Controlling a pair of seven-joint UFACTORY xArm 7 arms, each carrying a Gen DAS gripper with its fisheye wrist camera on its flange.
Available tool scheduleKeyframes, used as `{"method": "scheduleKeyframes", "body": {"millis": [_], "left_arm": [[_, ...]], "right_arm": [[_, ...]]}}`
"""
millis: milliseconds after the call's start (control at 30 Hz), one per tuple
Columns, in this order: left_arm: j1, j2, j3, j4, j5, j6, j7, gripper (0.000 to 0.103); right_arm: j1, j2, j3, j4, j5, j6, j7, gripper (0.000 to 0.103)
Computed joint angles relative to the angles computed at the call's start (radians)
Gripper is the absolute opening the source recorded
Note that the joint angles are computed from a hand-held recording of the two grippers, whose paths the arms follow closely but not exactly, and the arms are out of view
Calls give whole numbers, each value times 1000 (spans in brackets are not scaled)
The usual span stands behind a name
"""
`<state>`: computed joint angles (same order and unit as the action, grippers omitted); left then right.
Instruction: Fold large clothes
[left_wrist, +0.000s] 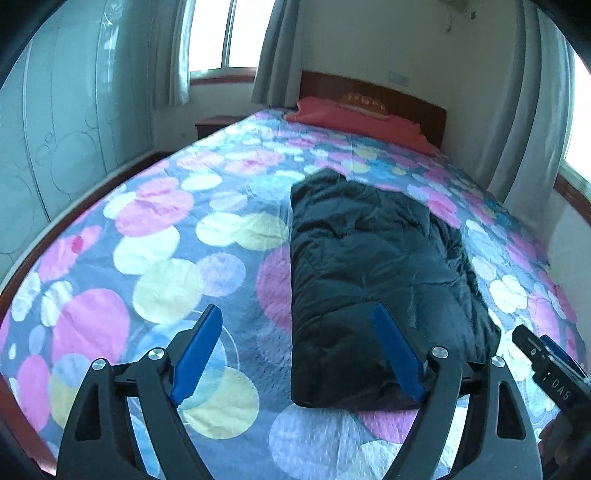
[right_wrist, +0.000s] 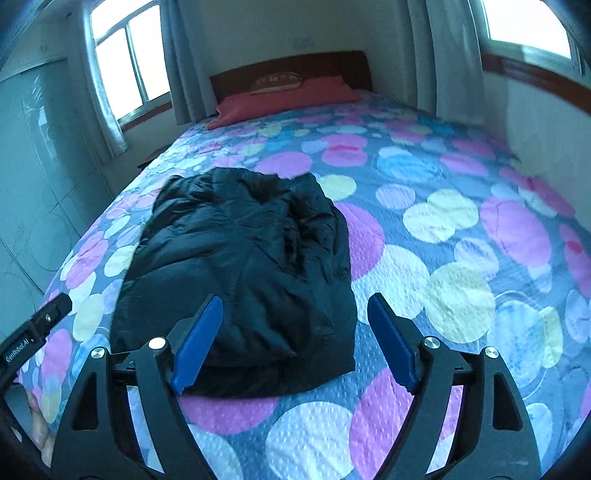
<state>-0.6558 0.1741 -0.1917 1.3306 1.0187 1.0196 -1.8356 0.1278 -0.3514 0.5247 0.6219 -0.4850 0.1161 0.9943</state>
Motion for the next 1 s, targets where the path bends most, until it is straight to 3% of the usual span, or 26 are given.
{"method": "scheduleKeyframes", "body": {"millis": [500,1000], "left_arm": [[-57,11,-25,46,18,133,32,84],[-77,16,-21,59,25,143,40,84]], "right_arm": [[2,-102,53,-10,-17,54,6,84],[2,-119,54,-15,-2,49,-5,84]]}}
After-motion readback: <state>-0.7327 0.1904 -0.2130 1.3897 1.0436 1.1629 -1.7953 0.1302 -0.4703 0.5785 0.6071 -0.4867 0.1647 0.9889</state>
